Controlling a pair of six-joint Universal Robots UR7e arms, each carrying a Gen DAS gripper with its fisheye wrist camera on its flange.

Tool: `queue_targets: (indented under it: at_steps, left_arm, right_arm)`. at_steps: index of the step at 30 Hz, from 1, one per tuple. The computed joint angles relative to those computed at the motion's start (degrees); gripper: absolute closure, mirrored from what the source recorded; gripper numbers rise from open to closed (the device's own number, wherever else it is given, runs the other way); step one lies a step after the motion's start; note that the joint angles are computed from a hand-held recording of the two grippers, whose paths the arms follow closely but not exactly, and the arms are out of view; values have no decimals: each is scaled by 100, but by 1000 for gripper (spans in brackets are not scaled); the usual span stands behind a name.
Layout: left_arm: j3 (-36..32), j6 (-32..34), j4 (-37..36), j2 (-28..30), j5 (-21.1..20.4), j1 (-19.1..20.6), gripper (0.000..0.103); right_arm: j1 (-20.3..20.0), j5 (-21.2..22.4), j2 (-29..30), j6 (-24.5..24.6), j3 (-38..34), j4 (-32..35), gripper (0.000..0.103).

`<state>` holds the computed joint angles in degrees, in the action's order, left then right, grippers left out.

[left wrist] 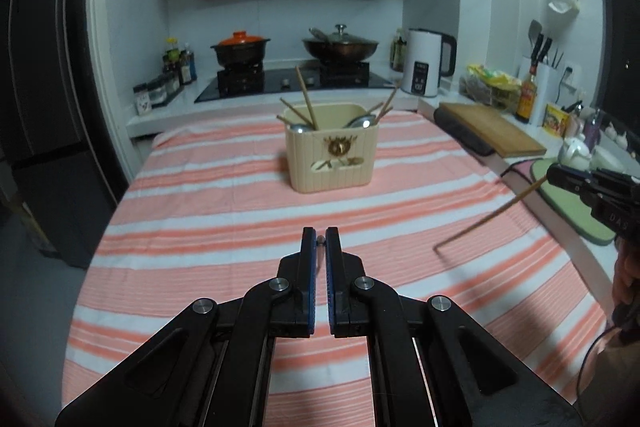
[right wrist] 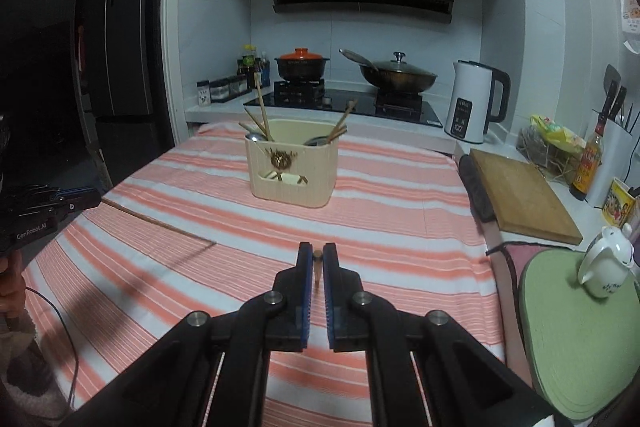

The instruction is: Organize utensils

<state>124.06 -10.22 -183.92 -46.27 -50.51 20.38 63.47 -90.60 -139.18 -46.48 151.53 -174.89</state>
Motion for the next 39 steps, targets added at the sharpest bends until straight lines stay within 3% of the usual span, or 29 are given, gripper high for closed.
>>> queue_targets:
  at_steps: [6,16,23,39]
  left_arm:
    - [-164,53,-19,-114,-216,-21,101]
    - [-166,17,-8,-210,-493,-71,101]
    - [-290,23,-14,-180,-562,-65,101]
    - [-559,51,181,-57,-814,160,101]
  right_arm:
    - [559,-179,-45,254,-187,325,98]
    - [910,-160,-203,480,-285,731,98]
    - [1298,-364,-21,623,-347,615,98]
    - [1708,-639,552,731,-522,347,98]
